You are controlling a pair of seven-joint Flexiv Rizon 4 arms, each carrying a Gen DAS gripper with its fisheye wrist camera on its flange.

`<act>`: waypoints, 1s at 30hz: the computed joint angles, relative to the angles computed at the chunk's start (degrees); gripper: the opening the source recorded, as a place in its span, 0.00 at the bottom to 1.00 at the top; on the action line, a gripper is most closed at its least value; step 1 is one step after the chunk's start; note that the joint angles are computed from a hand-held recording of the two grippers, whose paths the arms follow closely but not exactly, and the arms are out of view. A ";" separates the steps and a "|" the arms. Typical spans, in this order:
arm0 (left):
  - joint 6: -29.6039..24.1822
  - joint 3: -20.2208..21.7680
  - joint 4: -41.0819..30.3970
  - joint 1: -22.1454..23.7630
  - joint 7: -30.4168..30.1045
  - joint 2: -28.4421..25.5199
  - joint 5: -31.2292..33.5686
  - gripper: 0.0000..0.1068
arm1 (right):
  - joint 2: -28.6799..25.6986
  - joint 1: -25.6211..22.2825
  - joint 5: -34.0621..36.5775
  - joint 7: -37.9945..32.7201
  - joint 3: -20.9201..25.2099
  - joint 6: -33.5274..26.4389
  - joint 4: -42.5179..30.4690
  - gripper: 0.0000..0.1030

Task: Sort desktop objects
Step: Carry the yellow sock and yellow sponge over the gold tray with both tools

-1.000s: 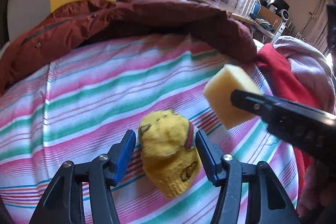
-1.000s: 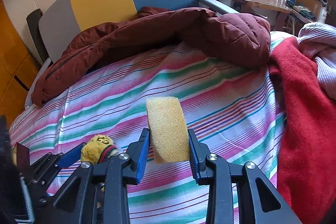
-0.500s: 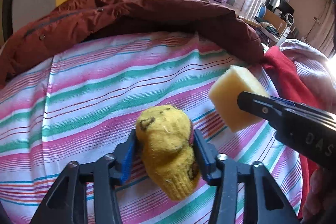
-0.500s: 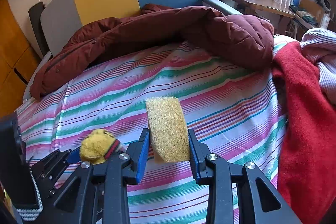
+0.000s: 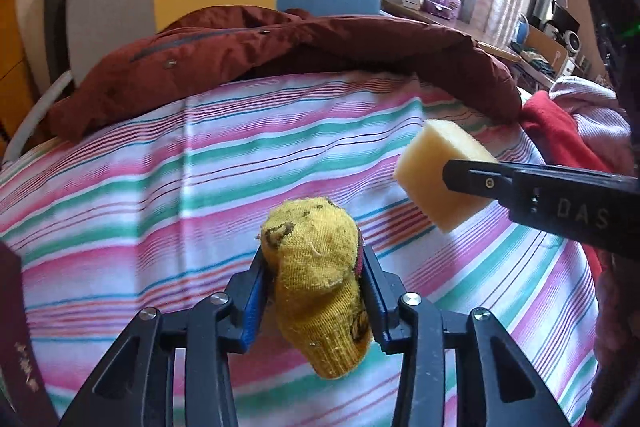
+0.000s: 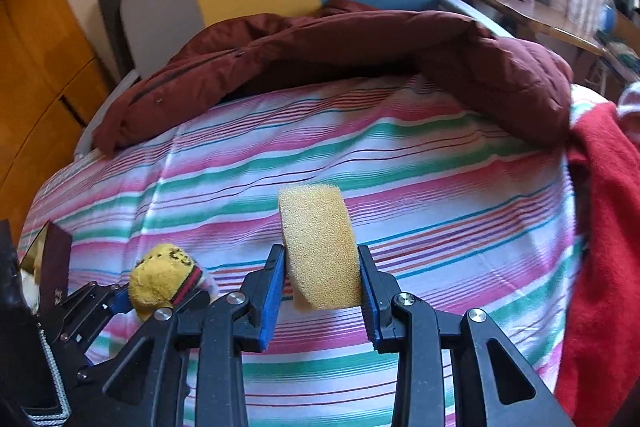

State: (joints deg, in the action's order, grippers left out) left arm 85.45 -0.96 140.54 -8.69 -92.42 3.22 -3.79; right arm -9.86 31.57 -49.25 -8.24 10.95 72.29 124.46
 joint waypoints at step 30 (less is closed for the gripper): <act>-15.43 5.65 12.82 11.73 2.00 34.60 5.70 0.40 | -3.98 6.56 0.18 -3.42 0.73 2.94 -3.63 0.34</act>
